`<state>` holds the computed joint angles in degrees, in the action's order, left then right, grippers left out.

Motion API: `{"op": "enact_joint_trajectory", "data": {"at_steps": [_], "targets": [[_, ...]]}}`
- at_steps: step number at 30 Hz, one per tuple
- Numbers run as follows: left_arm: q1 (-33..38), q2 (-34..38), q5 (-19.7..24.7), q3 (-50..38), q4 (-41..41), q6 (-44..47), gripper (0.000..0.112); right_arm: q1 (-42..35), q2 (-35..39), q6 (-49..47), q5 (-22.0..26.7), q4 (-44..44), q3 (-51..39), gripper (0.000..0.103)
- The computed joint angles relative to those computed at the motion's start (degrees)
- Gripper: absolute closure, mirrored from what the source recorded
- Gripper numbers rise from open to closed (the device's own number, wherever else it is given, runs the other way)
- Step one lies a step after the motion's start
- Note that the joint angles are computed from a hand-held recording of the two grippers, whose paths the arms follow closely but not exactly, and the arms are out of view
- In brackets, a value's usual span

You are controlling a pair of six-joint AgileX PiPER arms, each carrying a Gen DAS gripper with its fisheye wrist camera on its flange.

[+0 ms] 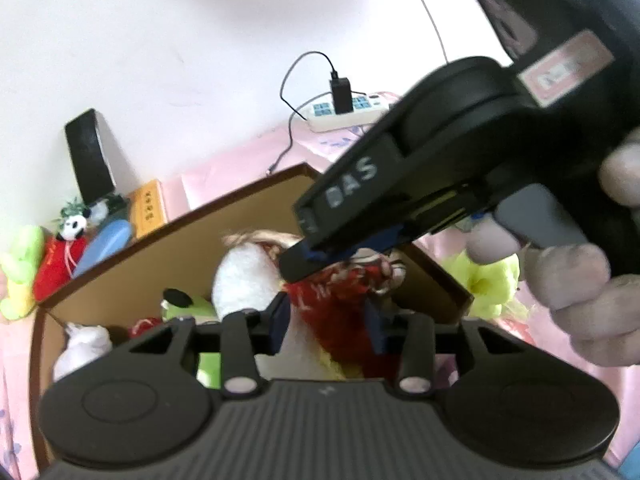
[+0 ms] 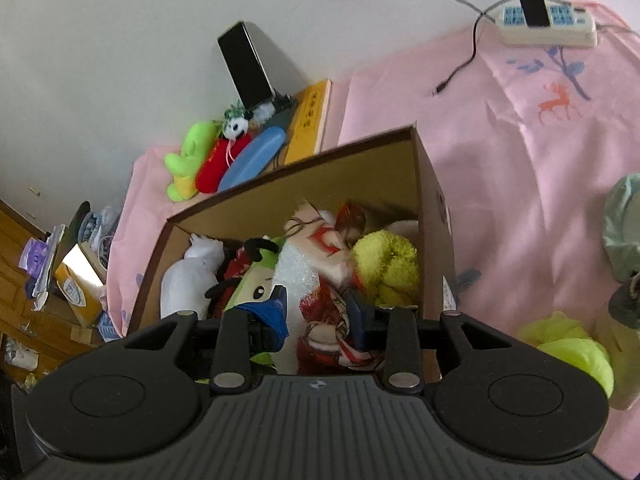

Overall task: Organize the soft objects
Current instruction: 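Lower the scarf into the box and open the right gripper, then move the right gripper back to the lime-green fluffy ball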

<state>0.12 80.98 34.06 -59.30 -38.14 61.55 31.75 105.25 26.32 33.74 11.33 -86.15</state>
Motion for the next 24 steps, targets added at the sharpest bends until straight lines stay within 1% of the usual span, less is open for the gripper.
{"op": "enact_joint_trajectory", "data": {"at_steps": [3,7,9,12,17,24], "targets": [[0.70,-1.64,-0.18,0.62,-0.28,0.04,0.060,0.86,-2.65,3.10,-1.56,-4.04,2.50,0.087],[1.24,-4.37,-0.24,1.63,0.19,-1.37,0.056,1.70,-6.64,7.34,-3.38,-7.94,6.90,0.087],[0.41,-5.38,-0.93,2.00,2.57,-4.57,0.055,1.85,-8.40,8.48,-4.26,-8.71,8.90,0.087],[-1.48,-6.89,-1.32,1.98,8.14,-11.55,0.054,2.21,-10.64,9.98,-5.00,-9.87,11.27,0.087],[-6.17,-8.35,-1.38,1.52,21.05,-27.05,0.052,2.86,-14.02,12.44,-5.88,-12.51,14.64,0.087],[-11.90,-8.06,-0.62,0.27,36.82,-47.02,0.052,3.80,-18.13,13.89,-6.13,-15.88,18.56,0.087]]}}
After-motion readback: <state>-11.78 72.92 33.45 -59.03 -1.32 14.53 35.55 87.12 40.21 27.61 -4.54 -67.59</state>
